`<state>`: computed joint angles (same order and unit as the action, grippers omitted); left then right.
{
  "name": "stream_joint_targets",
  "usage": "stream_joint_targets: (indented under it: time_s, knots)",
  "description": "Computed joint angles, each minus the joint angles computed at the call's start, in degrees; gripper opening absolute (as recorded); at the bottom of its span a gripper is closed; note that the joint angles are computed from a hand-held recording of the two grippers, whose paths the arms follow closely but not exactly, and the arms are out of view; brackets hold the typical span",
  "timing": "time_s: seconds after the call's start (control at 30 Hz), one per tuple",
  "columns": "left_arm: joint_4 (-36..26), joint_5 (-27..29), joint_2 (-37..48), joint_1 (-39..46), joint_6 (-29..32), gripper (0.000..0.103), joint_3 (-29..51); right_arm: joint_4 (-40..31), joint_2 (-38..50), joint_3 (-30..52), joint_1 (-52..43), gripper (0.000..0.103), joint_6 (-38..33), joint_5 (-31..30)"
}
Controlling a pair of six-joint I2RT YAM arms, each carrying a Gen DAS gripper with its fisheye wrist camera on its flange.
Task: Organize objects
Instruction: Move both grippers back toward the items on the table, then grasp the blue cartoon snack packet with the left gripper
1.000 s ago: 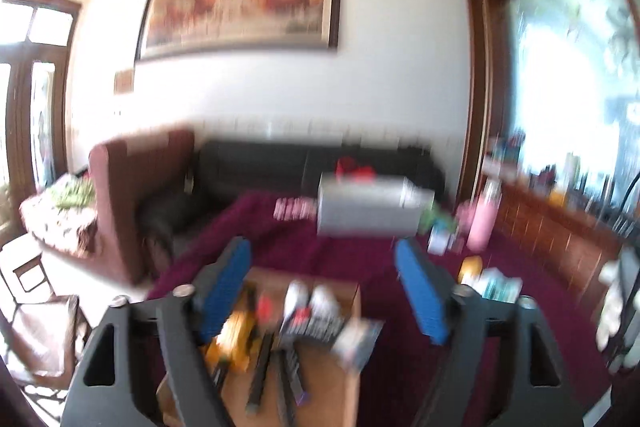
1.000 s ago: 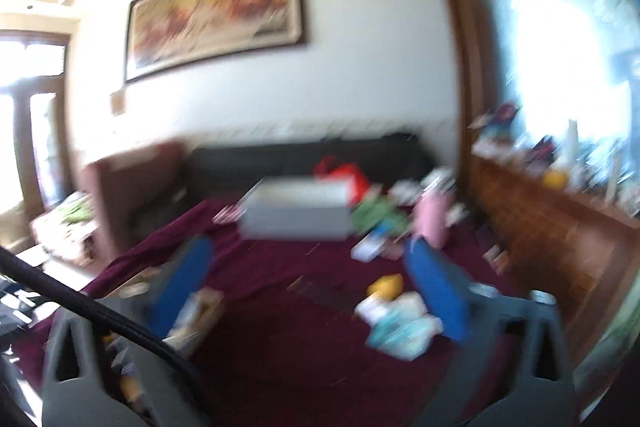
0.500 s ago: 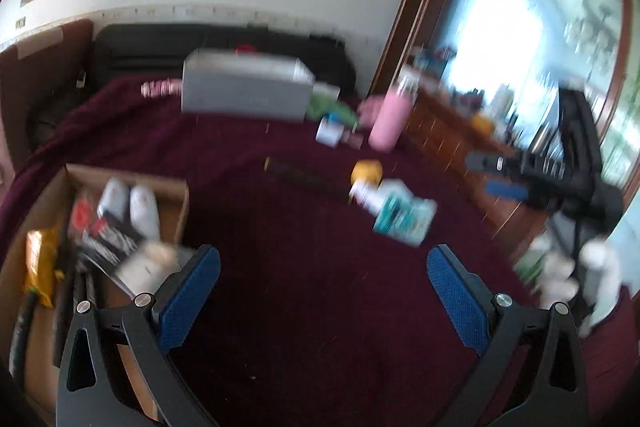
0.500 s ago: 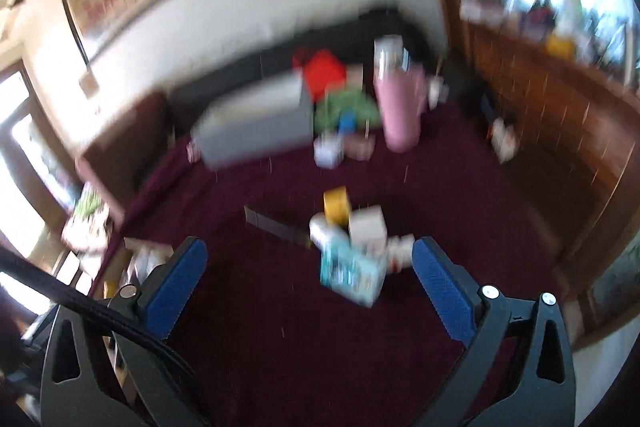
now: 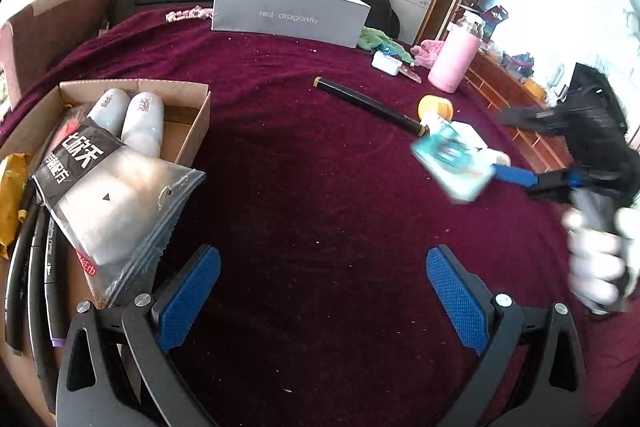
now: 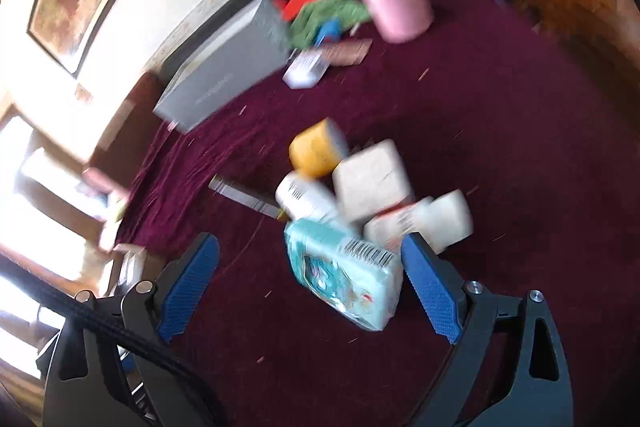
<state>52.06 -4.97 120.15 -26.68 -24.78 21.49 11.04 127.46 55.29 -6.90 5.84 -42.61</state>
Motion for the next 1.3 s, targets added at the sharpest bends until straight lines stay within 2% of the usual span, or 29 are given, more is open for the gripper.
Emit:
stream_joint_targets:
  time_s: [0.07,0.1,0.13,0.2,0.27,0.3,0.43,0.57,0.73,0.87,1.07,1.2,1.27,1.3]
  knots:
    - [0.0,0.3,-0.2,-0.3,0.2,0.101,-0.1,-15.5,4.5,5.9,0.1,0.094,-11.0,-17.2]
    - [-0.4,0.1,-0.4,-0.4,0.1,0.101,-0.2,-19.3,4.4,5.9,0.4,0.094,-15.7,-20.8]
    - [-0.8,0.0,-0.6,-0.4,0.1,0.101,-0.1,-18.4,1.8,3.0,0.3,0.094,-18.1,-21.4]
    - [-2.1,-0.6,0.0,-0.6,0.2,0.101,1.1,-4.4,-5.5,-6.5,-0.3,0.094,-11.2,-17.2]
    - [-4.7,-1.8,0.0,-1.3,0.1,0.101,2.5,6.3,-10.8,-12.9,-0.3,0.094,-4.5,-8.8]
    - [-5.9,-2.3,0.1,-1.6,0.2,0.101,3.3,9.4,-12.3,-14.7,0.1,0.094,-2.3,-5.0]
    - [-8.9,-3.8,0.4,-2.3,0.1,0.101,4.8,18.4,-12.1,-17.2,1.7,0.094,5.1,3.2]
    - [-16.6,-7.2,1.4,-3.9,0.3,0.101,9.1,27.1,-10.8,-18.8,3.6,0.094,9.2,14.1]
    - [-26.8,-12.3,3.3,-6.2,-0.6,0.102,14.8,32.0,-5.5,-16.9,1.0,0.093,10.7,12.6]
    - [-26.8,-12.4,3.5,-6.2,-0.7,0.102,14.8,30.9,-3.9,-15.9,-1.0,0.093,9.8,10.9]
    - [-27.4,-12.4,3.6,-6.2,-0.8,0.102,15.1,34.0,-3.5,-16.5,-2.2,0.094,11.7,8.3]
    - [-28.9,-10.0,1.9,-5.9,-0.3,0.101,14.7,34.2,-2.9,-16.1,-3.3,0.094,13.1,6.2]
    - [-25.2,-6.8,-1.1,-7.0,0.7,0.098,11.9,35.2,-3.2,-16.8,-3.7,0.094,13.4,6.5]
    - [-24.6,-7.7,-2.6,-8.3,1.1,0.098,11.1,35.6,-3.3,-17.0,-3.9,0.094,13.4,6.9]
